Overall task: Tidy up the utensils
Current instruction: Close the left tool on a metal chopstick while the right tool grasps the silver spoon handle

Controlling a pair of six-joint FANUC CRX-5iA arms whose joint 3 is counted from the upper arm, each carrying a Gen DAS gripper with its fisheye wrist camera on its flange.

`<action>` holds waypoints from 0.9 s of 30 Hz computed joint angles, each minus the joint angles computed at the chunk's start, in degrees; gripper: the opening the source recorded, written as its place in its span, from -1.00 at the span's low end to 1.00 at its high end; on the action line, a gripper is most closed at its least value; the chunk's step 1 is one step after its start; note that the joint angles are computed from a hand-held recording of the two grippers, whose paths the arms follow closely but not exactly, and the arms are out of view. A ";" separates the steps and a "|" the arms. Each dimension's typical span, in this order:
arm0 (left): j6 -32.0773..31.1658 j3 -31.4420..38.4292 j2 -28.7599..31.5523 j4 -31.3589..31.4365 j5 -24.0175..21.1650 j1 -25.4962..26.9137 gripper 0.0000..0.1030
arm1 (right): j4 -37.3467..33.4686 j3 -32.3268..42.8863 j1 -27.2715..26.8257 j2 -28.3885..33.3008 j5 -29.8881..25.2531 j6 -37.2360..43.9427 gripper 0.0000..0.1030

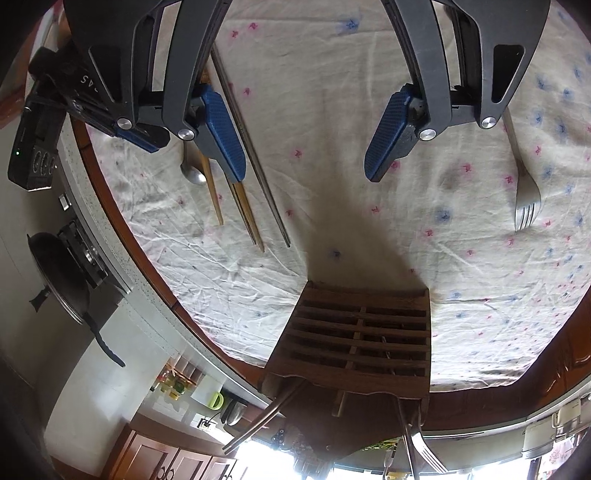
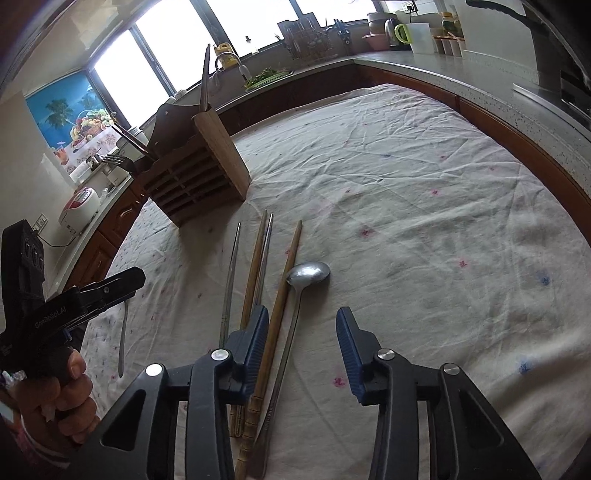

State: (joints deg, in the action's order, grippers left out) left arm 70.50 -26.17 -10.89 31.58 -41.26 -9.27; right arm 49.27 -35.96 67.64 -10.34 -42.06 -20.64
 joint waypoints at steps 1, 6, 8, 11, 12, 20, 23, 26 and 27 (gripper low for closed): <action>0.03 1.08 1.13 -0.45 -0.24 -0.46 0.26 | -0.89 0.48 -0.65 0.64 0.95 1.19 -0.28; 0.85 7.24 7.24 -3.63 -1.58 -3.14 0.14 | -7.48 4.43 -2.93 4.82 3.11 9.99 -0.60; 1.63 9.64 9.58 -5.49 -1.89 -4.29 0.09 | -7.46 4.79 -2.95 5.19 2.40 10.49 -0.77; 3.82 13.26 12.92 -9.32 -3.21 -5.82 0.00 | -8.46 4.95 -3.28 4.90 1.38 11.86 -0.81; 4.92 14.37 13.79 -11.00 -3.86 -6.22 -0.05 | -8.54 4.78 -3.33 4.64 0.90 11.84 -0.81; -1.56 12.25 11.33 -16.23 -2.65 -7.82 -0.43 | -8.58 1.39 -4.32 0.63 0.55 8.26 -0.80; -9.33 9.21 8.55 -13.60 -4.35 -6.67 -0.58 | -7.89 0.72 -4.05 0.00 0.62 7.65 -0.75; -12.93 7.50 7.23 -9.51 -7.62 -4.26 -0.63 | -7.25 -0.07 -4.04 -0.67 1.44 6.95 -0.72; -12.70 7.10 7.06 -8.46 -8.19 -3.52 -0.63 | -7.13 -0.25 -4.07 -0.82 1.65 6.81 -0.72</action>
State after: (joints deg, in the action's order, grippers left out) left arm 57.80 -19.06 -3.83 23.13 -49.46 -12.79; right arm 42.14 -36.22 63.58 -11.16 -40.41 -13.83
